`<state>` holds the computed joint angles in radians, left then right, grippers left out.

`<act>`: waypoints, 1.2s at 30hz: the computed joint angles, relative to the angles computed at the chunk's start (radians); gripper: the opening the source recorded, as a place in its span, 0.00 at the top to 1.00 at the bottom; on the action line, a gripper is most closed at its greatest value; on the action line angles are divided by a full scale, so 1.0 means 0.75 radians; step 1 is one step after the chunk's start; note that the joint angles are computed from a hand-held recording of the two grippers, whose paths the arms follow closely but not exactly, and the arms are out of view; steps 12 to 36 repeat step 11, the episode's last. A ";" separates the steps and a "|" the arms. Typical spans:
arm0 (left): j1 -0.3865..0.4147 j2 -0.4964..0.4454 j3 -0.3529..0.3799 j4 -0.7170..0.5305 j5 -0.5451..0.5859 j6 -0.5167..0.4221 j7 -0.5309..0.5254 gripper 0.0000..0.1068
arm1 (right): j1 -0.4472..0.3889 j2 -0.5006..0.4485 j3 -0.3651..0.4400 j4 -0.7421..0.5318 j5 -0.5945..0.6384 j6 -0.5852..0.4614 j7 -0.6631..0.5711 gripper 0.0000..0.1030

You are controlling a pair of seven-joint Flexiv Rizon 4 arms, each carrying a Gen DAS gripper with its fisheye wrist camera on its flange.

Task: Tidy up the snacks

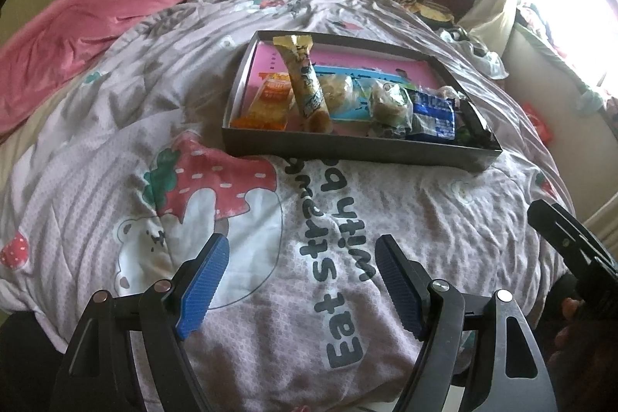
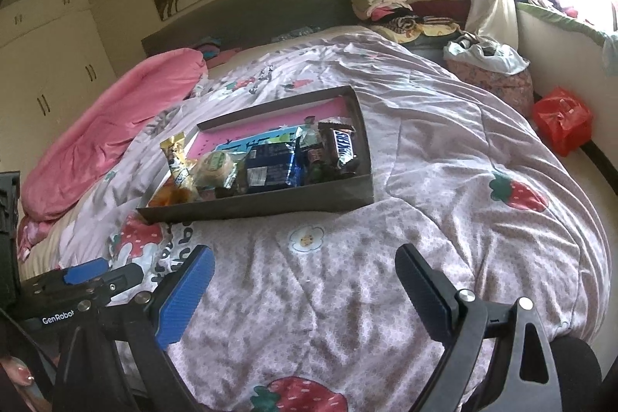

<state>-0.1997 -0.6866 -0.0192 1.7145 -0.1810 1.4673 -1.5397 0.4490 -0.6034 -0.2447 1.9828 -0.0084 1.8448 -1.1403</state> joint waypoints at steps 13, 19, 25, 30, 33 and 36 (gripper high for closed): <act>-0.023 -0.087 0.091 -0.115 -0.028 0.074 -0.031 0.25 | -0.062 -0.040 -0.003 -0.079 0.007 -0.020 0.032 0.07; -0.023 -0.087 0.091 -0.115 -0.028 0.074 -0.031 0.25 | -0.062 -0.040 -0.003 -0.079 0.007 -0.020 0.032 0.07; -0.023 -0.087 0.091 -0.115 -0.028 0.074 -0.031 0.25 | -0.062 -0.040 -0.003 -0.079 0.007 -0.020 0.032 0.07; -0.023 -0.087 0.091 -0.115 -0.028 0.074 -0.031 0.25 | -0.062 -0.040 -0.003 -0.079 0.007 -0.020 0.032 0.07; -0.023 -0.087 0.091 -0.115 -0.028 0.074 -0.031 0.25 | -0.062 -0.040 -0.003 -0.079 0.007 -0.020 0.032 0.07; -0.023 -0.087 0.091 -0.115 -0.028 0.074 -0.031 0.25 | -0.062 -0.040 -0.003 -0.079 0.007 -0.020 0.032 0.07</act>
